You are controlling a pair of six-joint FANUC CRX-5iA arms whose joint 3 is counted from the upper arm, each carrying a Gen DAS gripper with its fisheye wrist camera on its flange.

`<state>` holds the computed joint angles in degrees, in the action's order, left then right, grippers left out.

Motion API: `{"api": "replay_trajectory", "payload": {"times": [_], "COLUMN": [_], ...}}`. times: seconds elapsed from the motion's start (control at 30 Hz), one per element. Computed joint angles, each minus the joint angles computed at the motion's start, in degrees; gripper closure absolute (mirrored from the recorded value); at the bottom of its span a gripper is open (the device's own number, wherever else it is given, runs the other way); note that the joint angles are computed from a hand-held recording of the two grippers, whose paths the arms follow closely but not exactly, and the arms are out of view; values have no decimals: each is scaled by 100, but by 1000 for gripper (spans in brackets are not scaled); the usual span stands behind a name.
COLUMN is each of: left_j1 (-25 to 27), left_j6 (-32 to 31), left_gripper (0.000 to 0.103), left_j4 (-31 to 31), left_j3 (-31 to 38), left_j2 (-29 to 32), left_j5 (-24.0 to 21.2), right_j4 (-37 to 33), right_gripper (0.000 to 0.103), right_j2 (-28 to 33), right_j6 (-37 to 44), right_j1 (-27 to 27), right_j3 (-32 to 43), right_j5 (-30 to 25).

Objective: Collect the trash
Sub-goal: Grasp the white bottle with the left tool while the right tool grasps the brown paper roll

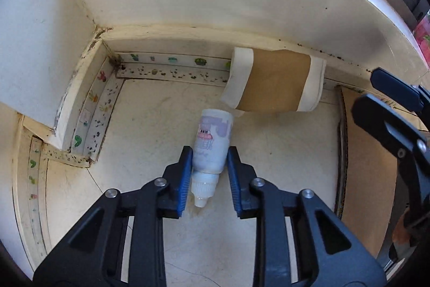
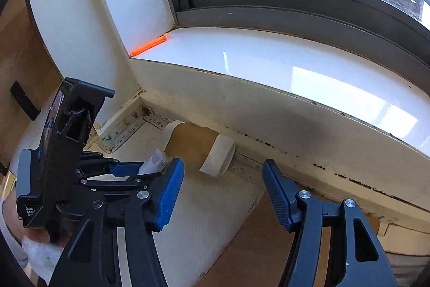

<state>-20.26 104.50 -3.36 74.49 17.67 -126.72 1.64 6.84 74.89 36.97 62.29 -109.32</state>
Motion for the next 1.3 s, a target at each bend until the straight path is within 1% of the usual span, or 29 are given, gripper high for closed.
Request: {"api": "replay_trajectory", "payload": {"times": [0.2, 0.4, 0.5, 0.57, 0.6, 0.63, 0.67, 0.73, 0.77, 0.8, 0.9, 1.0, 1.03, 1.1, 1.13, 1.17, 1.2, 1.23, 1.3], "left_j1": [107, 239, 265, 123, 139, 125, -47, -47, -74, -62, 48, 253, 431, 529, 562, 576, 591, 626, 577], "left_j6": [204, 274, 199, 282, 294, 331, 464, 508, 525, 520, 463, 380, 290, 287, 286, 301, 313, 292, 320], "left_gripper": [81, 81, 81, 81, 81, 81, 81, 81, 81, 81, 81, 81, 81, 81, 81, 81, 81, 81, 81], "left_j4": [-23, -18, -90, -145, -114, -85, -135, -97, -71, -57, 48, 168, 266, 335, 352, 362, 367, 374, 333], "left_j3": [-1417, -2196, -2459, -2434, -2533, -2604, -2473, -2556, -2331, -2347, -2479, -2505, -2335, -2379, -2431, -2490, -2567, -2660, -2566], "left_j2": [-934, -1566, -1793, -1799, -1870, -1925, -1781, -1832, -1681, -1698, -1814, -1897, -1855, -1884, -1910, -1943, -1990, -2033, -2002], "left_j5": [554, 711, 789, 778, 827, 847, 863, 882, 850, 844, 886, 830, 700, 703, 724, 751, 775, 816, 740], "right_j4": [171, 322, 290, 163, 133, 52, -16, -198, -362, -488, -759, -821, -854, -851, -907, -1000, -1132, -1156, -1063], "right_gripper": [40, 40, 40, 41, 40, 40, 40, 40, 40, 40, 40, 40, 40, 41, 43, 53, 58, 58, 59], "right_j2": [-3, -11, 41, 122, 98, 163, 197, 305, 355, 417, 570, 522, 500, 415, 384, 368, 353, 313, 172], "right_j6": [322, 539, 652, 702, 752, 799, 836, 829, 827, 817, 834, 938, 943, 916, 868, 810, 714, 642, 533], "right_j1": [295, 410, 394, 339, 335, 263, 240, 193, 141, 108, 97, 195, 216, 283, 286, 265, 236, 241, 328], "right_j3": [-286, -668, -676, -625, -686, -507, -454, -282, -180, -51, 159, -69, -149, -373, -434, -478, -520, -584, -811], "right_j5": [303, 653, 634, 566, 632, 528, 505, 411, 341, 251, -54, -97, -93, 19, 44, 59, 59, 96, 262]}}
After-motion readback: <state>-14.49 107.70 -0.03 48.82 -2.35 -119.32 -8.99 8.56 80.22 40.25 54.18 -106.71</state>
